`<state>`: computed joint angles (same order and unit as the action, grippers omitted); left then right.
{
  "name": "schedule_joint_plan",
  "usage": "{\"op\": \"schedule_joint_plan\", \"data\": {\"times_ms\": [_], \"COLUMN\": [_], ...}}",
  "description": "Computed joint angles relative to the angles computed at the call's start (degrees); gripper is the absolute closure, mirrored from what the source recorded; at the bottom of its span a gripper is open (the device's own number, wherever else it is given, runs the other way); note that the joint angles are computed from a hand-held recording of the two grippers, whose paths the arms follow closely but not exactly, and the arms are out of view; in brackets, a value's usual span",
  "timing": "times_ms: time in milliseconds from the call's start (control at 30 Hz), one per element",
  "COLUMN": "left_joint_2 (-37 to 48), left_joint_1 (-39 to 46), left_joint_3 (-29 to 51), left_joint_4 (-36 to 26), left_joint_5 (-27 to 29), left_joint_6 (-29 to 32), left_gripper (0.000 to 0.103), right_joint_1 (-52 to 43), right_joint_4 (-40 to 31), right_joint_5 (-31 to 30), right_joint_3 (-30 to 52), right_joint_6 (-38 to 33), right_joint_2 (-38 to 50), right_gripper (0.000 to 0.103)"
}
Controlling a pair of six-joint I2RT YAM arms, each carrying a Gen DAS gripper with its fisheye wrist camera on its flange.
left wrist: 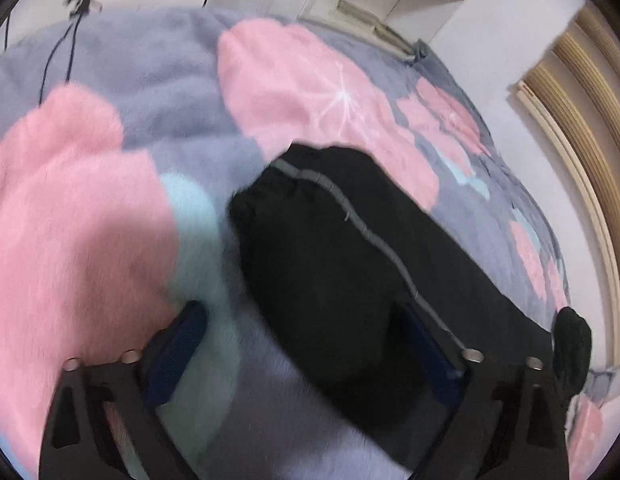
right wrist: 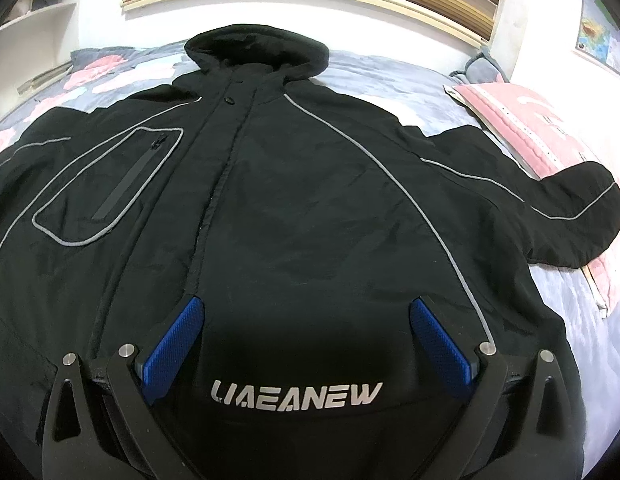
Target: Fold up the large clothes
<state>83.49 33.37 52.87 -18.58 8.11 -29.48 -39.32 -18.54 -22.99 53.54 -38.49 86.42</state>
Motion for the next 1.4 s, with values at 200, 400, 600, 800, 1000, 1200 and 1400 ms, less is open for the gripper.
{"op": "schedule_joint_plan", "data": {"times_ms": [200,400,600,800,1000,1200,1400], "left_joint_2": [0.99,-11.42,-15.15,0.27,21.25,43.77,46.42], "left_joint_1": [-4.19,-15.29,-44.96,-67.95,-76.68,-77.07,-78.05], "left_joint_3": [2.69,0.93,9.55,29.47,49.38,62.35,64.36], "left_joint_4": [0.90,-2.40,-9.91,-13.70,-15.83,-16.24,-17.03], "left_joint_5": [-4.89,-17.72,-38.26,-41.28,-30.77,-18.68,-13.50], "left_joint_6": [5.53,9.15,11.24,9.74,7.78,1.81,2.92], "left_gripper": [0.069,0.082,0.085,0.087,0.087,0.087,0.071], "right_joint_1": [0.29,0.14,-1.72,-4.94,-11.26,-11.81,-9.33], "right_joint_4": [0.68,1.38,5.82,-4.45,-22.77,-24.56,-31.45], "right_joint_5": [0.40,0.17,-1.94,-5.06,-11.27,-6.65,-3.27], "right_joint_3": [-0.59,-1.17,-5.19,0.96,18.72,24.95,32.95], "right_joint_6": [-0.36,-0.15,0.94,-1.65,-5.69,-5.57,-7.15], "right_joint_2": [-0.50,-1.28,-7.06,-9.80,-3.19,4.23,14.18], "right_gripper": [0.000,0.000,0.000,0.000,0.000,0.000,0.005]}}
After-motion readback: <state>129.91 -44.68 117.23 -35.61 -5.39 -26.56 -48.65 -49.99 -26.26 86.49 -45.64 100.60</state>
